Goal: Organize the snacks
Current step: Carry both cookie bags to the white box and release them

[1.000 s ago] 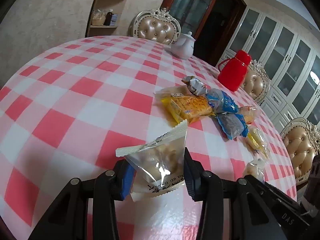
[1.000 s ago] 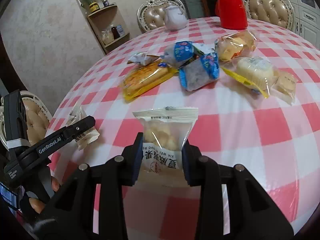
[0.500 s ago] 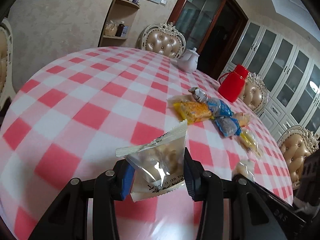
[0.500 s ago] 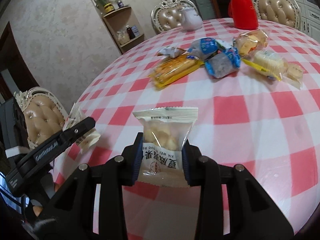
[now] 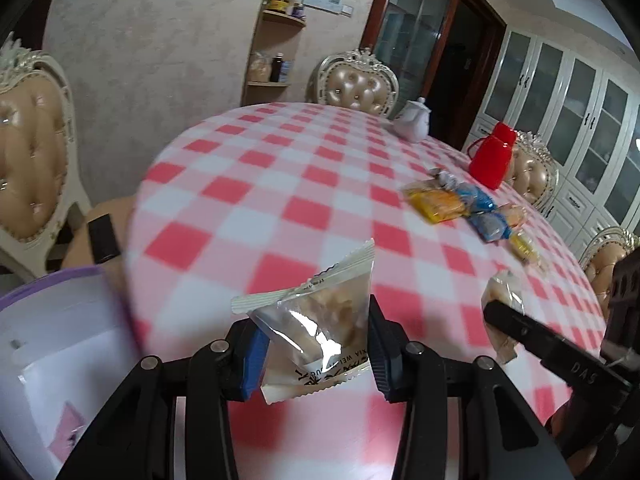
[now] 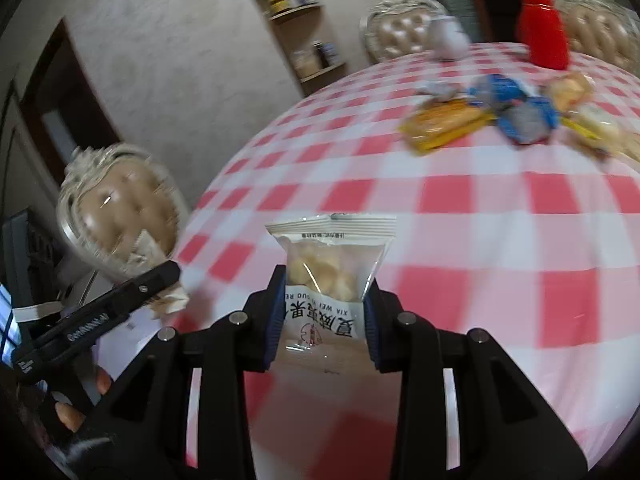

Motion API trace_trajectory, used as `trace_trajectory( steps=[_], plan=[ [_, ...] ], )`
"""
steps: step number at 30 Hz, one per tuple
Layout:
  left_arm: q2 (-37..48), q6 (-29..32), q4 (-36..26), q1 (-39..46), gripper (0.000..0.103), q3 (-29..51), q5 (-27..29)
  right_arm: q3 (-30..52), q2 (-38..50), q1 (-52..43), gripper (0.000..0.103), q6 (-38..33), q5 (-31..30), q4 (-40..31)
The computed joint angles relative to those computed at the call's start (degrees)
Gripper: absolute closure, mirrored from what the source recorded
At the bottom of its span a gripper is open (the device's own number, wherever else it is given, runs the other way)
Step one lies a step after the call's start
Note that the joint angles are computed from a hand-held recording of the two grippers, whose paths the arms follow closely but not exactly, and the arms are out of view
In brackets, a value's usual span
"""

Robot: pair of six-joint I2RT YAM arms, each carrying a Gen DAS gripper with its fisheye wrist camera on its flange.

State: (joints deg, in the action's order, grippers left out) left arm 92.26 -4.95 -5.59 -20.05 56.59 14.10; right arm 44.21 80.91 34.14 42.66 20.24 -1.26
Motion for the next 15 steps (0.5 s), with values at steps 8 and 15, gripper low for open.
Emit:
trace_trajectory(
  steps=[8, 15],
  plan=[
    [-4.87, 5.63, 0.22, 10.77, 0.058, -6.88, 5.24, 11.25, 11.05, 9.84, 0.064, -3.88, 1.74, -1.05],
    [-6.01, 9.88, -1.0, 19.7, 0.058, -9.51, 9.92, 20.32, 20.8, 16.02, 0.064, -6.87, 1.26, -2.36]
  ],
)
